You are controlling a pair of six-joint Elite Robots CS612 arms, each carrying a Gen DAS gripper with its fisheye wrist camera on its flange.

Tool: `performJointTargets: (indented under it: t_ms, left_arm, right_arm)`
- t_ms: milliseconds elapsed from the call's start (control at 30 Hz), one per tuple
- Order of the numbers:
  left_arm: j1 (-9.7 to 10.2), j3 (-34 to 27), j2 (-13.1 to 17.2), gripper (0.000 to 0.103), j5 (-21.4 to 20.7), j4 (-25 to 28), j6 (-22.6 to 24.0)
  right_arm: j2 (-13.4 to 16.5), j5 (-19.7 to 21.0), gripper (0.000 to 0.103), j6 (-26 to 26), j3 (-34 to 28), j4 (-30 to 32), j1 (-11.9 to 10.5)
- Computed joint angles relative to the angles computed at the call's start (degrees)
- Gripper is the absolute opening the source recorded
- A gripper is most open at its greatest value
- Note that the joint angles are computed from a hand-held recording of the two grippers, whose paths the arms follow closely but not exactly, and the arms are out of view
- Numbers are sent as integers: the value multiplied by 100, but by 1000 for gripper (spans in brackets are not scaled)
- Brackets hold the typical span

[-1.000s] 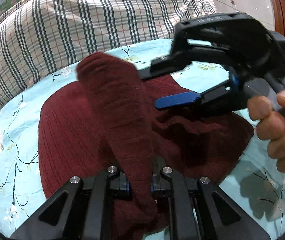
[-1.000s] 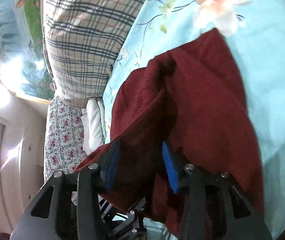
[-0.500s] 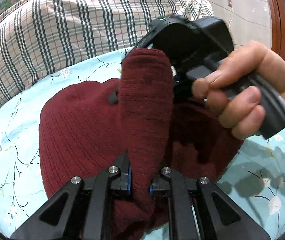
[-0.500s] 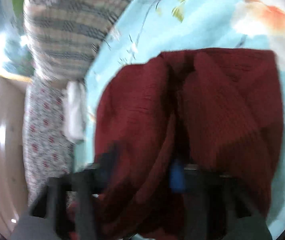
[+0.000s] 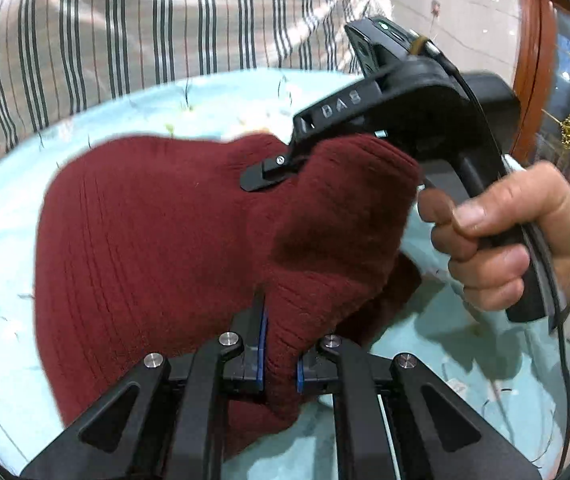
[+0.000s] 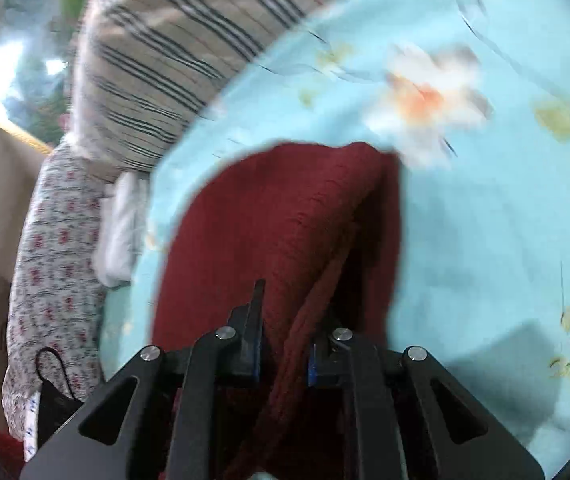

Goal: Fold large clothes

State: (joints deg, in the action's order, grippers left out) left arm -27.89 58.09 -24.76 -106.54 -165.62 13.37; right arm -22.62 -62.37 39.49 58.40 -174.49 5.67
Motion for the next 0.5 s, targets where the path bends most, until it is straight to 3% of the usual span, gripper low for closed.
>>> performJointTargets:
  t_ms: [133,300,400,467,500]
  left_arm:
    - [0,-23,2,9,32,29,29]
    - [33,-139,9,14,-67,301,-76]
    - [125,-6,-128,28,-385,452,-154]
    - [208,116,-226,51,-632,441,-244]
    - [287,220,-296,57,-849,369,-377]
  right_arm:
    - [121,53,16,168,-69,-410,-9]
    - [58,-284,18,-338,-112,-154,59]
    - [-30,-427,25,-346,30,-139,51]
    - [-164,-599,31,-356,221,-130,61]
    - [-217,-685,36,-397,297,-125,70]
